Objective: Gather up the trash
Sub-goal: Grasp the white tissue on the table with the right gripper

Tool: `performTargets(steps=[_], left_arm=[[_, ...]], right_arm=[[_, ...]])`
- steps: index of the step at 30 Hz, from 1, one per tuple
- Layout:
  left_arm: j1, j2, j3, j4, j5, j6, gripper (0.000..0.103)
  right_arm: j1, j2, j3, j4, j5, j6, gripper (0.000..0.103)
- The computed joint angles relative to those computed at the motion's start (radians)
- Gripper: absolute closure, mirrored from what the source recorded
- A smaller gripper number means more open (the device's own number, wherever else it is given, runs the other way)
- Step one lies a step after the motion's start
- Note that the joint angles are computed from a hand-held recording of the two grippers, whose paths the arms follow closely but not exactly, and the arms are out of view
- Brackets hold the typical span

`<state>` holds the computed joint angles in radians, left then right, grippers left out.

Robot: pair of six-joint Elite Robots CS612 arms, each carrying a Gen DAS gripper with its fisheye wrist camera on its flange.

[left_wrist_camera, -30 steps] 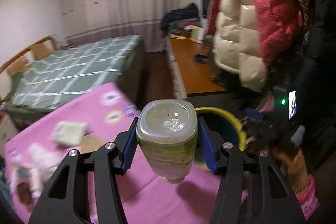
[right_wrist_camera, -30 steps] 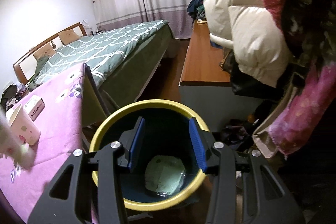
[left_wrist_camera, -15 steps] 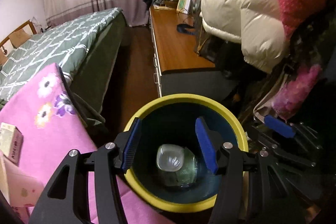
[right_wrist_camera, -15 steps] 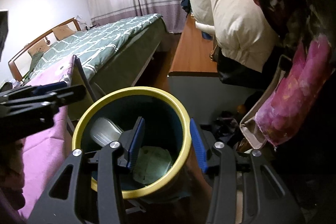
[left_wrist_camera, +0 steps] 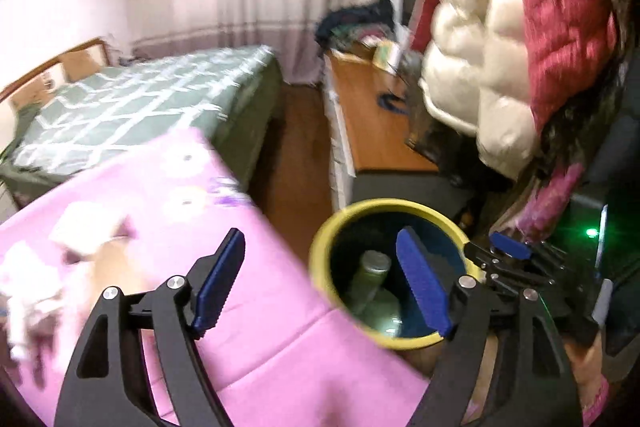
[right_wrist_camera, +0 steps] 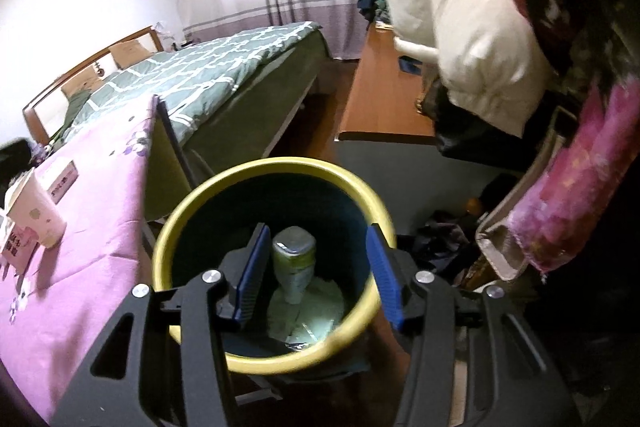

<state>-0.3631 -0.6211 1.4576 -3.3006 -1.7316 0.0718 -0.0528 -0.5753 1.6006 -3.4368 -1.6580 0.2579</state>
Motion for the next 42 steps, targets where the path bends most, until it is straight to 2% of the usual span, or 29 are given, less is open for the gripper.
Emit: performTargets(steps=[4, 6, 9, 13, 16, 25, 30, 34, 41, 42], left_arm=[[0.058, -0.055, 0.096, -0.113, 0.067, -0.089, 0.019], [0.082, -0.077, 0.137, -0.154, 0.13, -0.118, 0.019], [0.117, -0.108, 0.208, -0.232, 0.275, -0.16, 0.018], [0.157, -0.129, 0.266, -0.283, 0.39, -0.207, 0.015], [0.184, -0.137, 0.298, -0.306, 0.436, -0.246, 0.014], [0.235, -0.127, 0.322, -0.334, 0.428, -0.266, 0.014], [0.245, -0.123, 0.325, -0.331, 0.413, -0.282, 0.014], [0.252, -0.118, 0.323, -0.312, 0.396, -0.296, 0.014], [0.259, -0.105, 0.307, -0.286, 0.369, -0.298, 0.014], [0.259, -0.104, 0.306, -0.284, 0.366, -0.298, 0.014]], right_arm=[[0.023, -0.003, -0.011, -0.003, 0.017, -0.029, 0.053], [0.033, -0.005, -0.019, -0.002, 0.03, -0.046, 0.052], [0.058, -0.007, -0.038, 0.003, 0.07, -0.084, 0.052], [0.094, -0.008, -0.069, 0.017, 0.128, -0.133, 0.052], [0.129, -0.006, -0.098, 0.029, 0.186, -0.177, 0.052], [0.229, 0.031, -0.243, 0.123, 0.308, -0.274, 0.051], [0.272, 0.102, -0.444, 0.329, 0.347, -0.345, 0.049], [0.296, 0.185, -0.646, 0.571, 0.347, -0.383, 0.049], [0.3, 0.276, -0.834, 0.791, 0.364, -0.38, 0.049], [0.299, 0.283, -0.847, 0.81, 0.368, -0.379, 0.053]])
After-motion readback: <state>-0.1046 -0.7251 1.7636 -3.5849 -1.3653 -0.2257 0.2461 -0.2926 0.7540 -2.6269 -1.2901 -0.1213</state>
